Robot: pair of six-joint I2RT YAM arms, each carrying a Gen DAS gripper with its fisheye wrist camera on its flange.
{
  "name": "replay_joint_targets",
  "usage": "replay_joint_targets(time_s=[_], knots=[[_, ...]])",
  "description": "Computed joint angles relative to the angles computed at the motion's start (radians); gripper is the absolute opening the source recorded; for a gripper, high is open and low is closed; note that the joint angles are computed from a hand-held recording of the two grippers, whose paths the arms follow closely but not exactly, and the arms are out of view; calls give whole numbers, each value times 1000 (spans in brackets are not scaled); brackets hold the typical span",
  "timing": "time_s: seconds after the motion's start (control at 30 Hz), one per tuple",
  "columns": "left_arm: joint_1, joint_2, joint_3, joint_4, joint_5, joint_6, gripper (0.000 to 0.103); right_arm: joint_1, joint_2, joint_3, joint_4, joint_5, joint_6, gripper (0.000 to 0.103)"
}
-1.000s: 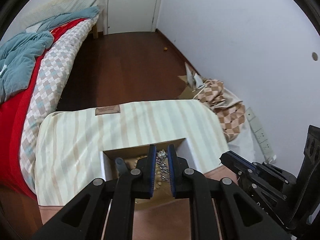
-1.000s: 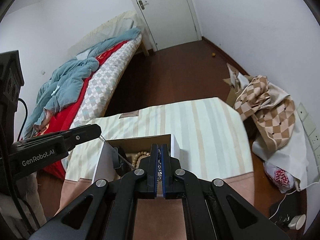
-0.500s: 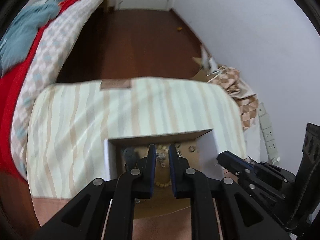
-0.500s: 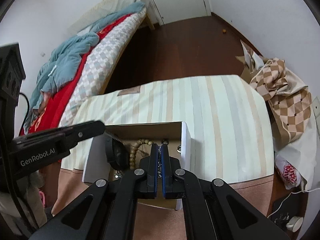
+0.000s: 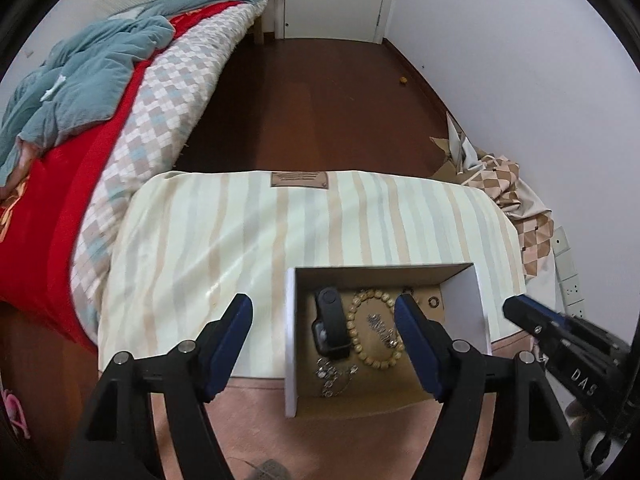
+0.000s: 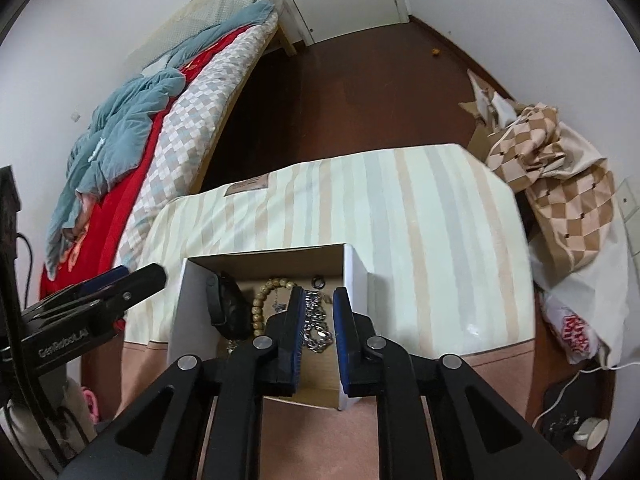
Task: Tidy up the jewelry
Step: 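Pull both tools back away from the box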
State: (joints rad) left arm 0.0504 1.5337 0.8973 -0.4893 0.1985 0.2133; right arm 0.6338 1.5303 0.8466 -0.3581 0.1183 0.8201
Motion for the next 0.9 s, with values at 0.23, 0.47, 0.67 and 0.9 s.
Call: replay_joint_targets(time_s=[0.23,0.47,0.67,0.9], knots=[[37,-133,-147,57,-77,22,99,129,3,55,-191,174,76,76],[72,-312,-246,13,-92,61,102,274,24,136,-406,290,219,102],[150,-523,-233,-179,-31,108,102,411,-26,234,-627,381,366,103],[345,-750,-122,-468,113,232,102,645,-39,460,-1001,497,637,103]])
